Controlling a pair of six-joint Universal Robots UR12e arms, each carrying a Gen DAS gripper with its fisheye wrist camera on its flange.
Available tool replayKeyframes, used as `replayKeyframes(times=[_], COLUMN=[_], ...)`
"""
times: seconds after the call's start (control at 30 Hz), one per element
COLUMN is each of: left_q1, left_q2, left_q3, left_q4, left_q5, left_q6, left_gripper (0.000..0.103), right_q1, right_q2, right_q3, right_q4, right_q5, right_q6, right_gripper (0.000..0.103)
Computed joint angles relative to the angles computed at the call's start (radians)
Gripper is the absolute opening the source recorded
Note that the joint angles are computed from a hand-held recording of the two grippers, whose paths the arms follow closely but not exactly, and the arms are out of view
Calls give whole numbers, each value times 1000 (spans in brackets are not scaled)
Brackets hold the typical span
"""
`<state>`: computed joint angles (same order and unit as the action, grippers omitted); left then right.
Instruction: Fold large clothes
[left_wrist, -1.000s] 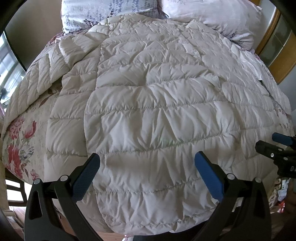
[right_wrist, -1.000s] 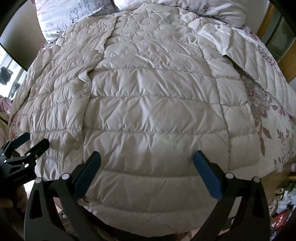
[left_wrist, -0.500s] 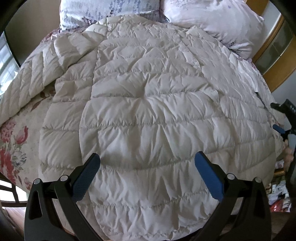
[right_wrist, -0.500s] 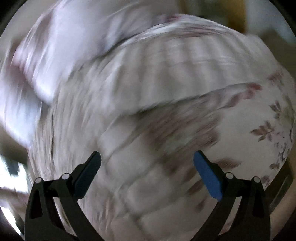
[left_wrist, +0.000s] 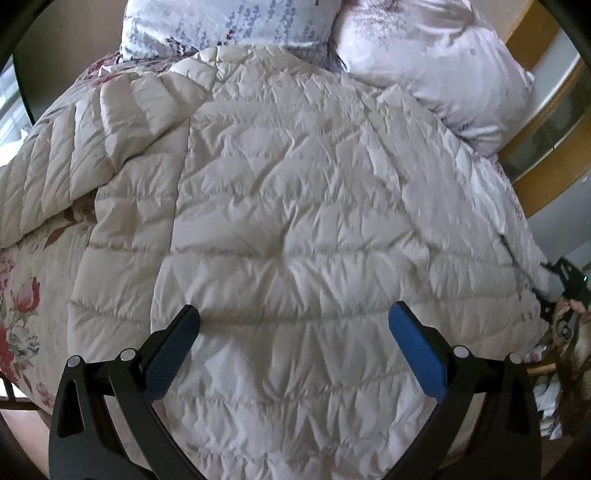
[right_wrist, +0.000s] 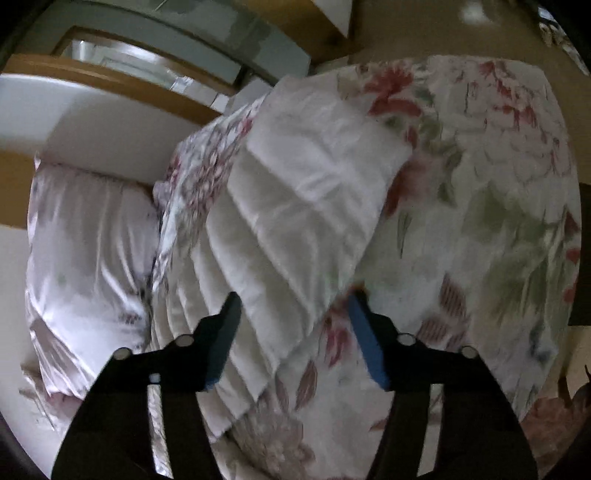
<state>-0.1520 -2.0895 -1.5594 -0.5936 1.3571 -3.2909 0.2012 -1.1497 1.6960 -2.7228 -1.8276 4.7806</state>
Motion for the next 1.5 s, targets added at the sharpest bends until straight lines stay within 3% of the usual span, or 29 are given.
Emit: replayKeyframes(times=[0.23,0.47,0.63,0.83,1.0,1.17,1.37,1.5], left_q1=[7,21,32,42,45,51,64,82], left_q2=[-5,-1,3,0,0,3,8,17], left_q3=[12,6,-1,-2,-4,-9,-20,-38], left_q4=[19,32,48,66,85,101,114,133], left_q5=[8,9,8,0,-7,-7,-4,-4], left_q6=[-46,-99,-130,-166,-172,-182,-225,-275], left_gripper=[102,102,102,102,102,102,102,102], right_q1=[-25,-23,0,33,68,105,161,209], right_q2=[-18,4,18,72,146,245,378,468], right_q3=[30,-11,-85,-218,-356,-511,-704,-862], right_q4=[7,46,94,15,-65,-60,80,297], right_q5=[-7,-25,-111,-136,-40,159,389,421], right_q6=[13,-25,-194,-492,-709,-858,-945,-1074], right_gripper=[16,3,3,3,3,3,3,3])
